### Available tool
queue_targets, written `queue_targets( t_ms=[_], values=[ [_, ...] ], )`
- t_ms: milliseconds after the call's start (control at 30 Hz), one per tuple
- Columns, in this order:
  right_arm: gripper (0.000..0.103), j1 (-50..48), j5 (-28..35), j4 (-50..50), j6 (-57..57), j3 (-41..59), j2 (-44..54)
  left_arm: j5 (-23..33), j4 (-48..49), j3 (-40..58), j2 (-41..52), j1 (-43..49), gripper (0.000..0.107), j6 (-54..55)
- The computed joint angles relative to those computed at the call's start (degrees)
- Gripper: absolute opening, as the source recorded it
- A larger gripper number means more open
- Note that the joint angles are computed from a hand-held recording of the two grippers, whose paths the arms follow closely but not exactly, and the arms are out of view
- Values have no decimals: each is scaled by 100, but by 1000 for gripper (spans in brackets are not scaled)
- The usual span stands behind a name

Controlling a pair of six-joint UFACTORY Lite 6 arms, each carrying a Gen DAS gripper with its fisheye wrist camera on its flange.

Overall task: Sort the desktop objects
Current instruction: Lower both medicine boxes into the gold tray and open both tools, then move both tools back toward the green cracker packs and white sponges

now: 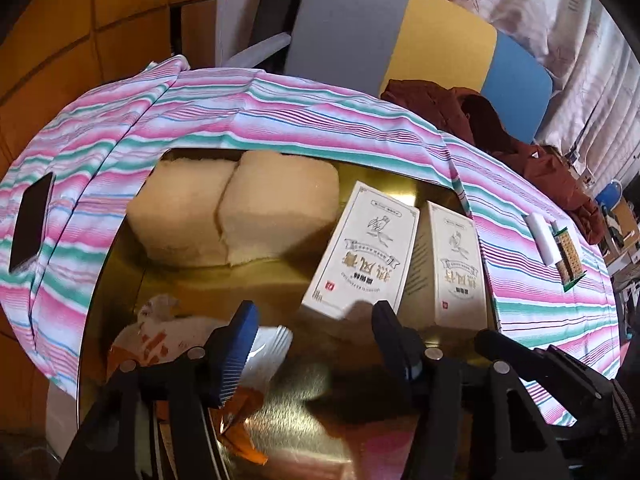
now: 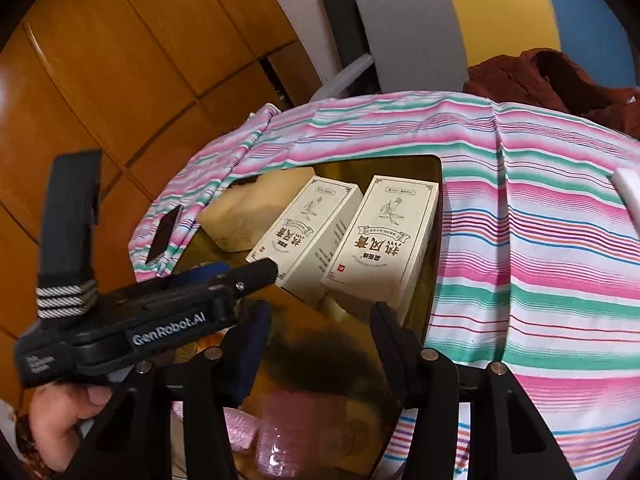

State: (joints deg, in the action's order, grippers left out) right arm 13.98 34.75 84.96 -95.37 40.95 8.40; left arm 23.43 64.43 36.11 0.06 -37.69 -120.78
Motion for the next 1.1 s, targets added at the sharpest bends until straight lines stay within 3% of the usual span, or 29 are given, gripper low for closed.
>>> queue_targets(
  t_ms=[333, 533, 700, 833, 1000, 1100],
  values=[
    [54, 213, -381, 77, 139, 867, 843, -758, 1543, 311, 485, 562, 59, -1426],
    [54, -341, 171, 287, -378, 451, 420, -210, 2124, 31, 63, 141, 61, -2556],
    [59, -1211, 642, 517, -987, -78, -155, 337, 1344, 316, 89, -419, 61, -2122],
    [64, -2015, 840, 442, -1212, -215, -197, 809, 600, 1198, 725, -1050, 65, -1465],
    [65, -3084, 824, 307, -1563, 17, 323, 1213, 100, 3052, 2149, -1799, 65, -383],
    [66, -3675, 772, 234, -1682, 358, 789, 1144, -127, 4309, 3168, -2006, 65, 301]
  ],
)
